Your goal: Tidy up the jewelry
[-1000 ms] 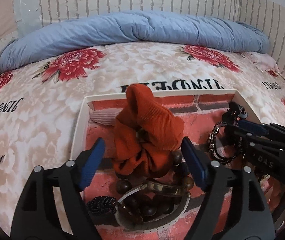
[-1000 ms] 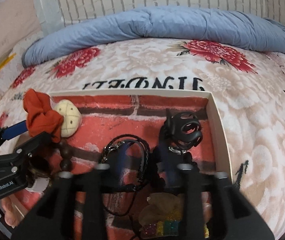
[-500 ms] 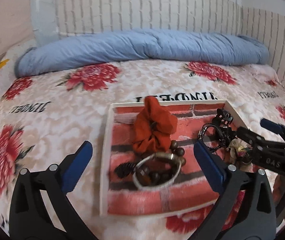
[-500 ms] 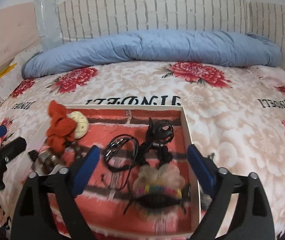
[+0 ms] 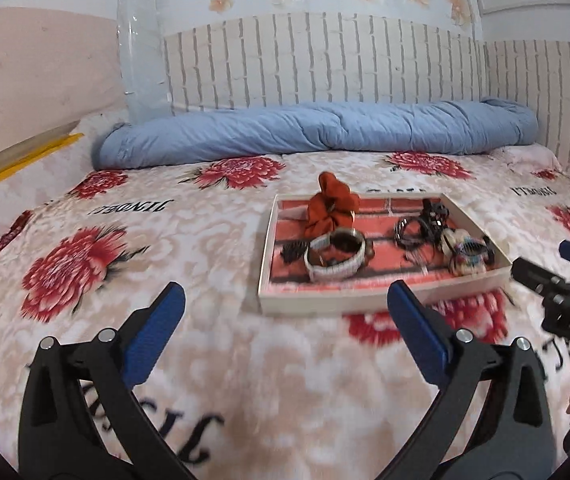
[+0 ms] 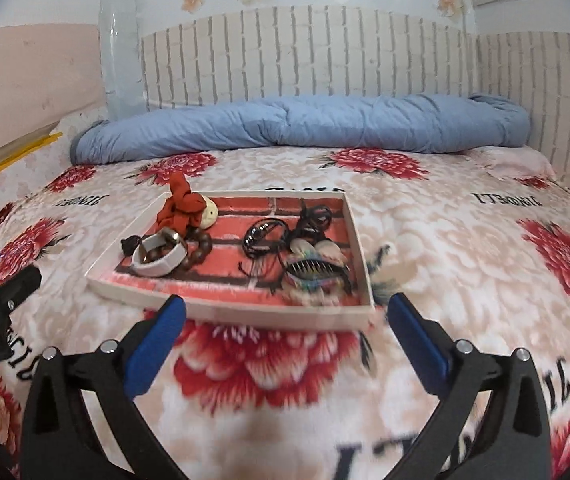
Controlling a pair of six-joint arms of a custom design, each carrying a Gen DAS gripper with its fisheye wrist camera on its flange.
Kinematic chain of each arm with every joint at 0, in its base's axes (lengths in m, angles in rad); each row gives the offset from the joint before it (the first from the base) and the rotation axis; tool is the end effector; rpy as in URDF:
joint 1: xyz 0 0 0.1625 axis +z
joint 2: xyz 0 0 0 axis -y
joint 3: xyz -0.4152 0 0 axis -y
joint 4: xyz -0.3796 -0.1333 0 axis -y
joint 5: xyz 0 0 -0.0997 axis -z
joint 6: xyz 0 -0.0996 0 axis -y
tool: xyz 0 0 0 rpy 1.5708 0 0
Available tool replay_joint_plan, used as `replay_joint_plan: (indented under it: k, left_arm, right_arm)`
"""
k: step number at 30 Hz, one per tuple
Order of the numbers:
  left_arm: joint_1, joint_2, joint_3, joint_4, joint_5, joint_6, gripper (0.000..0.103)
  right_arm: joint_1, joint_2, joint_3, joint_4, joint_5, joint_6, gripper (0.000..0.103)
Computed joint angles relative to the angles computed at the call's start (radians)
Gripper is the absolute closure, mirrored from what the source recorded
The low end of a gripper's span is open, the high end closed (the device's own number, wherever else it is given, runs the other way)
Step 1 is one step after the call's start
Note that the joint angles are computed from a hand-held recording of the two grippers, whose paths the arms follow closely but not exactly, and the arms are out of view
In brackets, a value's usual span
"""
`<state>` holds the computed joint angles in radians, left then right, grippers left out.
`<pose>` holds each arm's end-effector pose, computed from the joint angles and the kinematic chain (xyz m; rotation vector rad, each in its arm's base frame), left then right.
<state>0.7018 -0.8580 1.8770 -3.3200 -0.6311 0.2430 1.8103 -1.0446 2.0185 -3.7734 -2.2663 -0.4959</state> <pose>-0.3080 -0.5402 0.1761 0.8007 2.0998 -1.1472 0.1926 -0.4958 0.2758 0.2410 -2.0443 1.3028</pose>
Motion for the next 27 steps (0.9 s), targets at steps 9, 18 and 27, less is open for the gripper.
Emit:
replay_joint_plan:
  k: [9, 18, 27]
  left_arm:
    - [-0.079, -0.086, 0.229, -0.177, 0.008, -0.028, 0.005]
    - [-0.164, -0.076, 0.374, -0.424, 0.057, 0.053, 0.005]
    - [-0.143, -0.084, 0.387, -0.424, 0.048, 0.010, 0.005]
  right_arm:
    - [0.063, -0.008, 0.194, -0.279, -0.023, -0.113, 0.004]
    - [0.077, -0.011, 0.287, -0.462, -0.011, -0.101, 0.004]
    - [0.068, 0.021, 0.302, -0.552, 0.025, -0.127, 0.004]
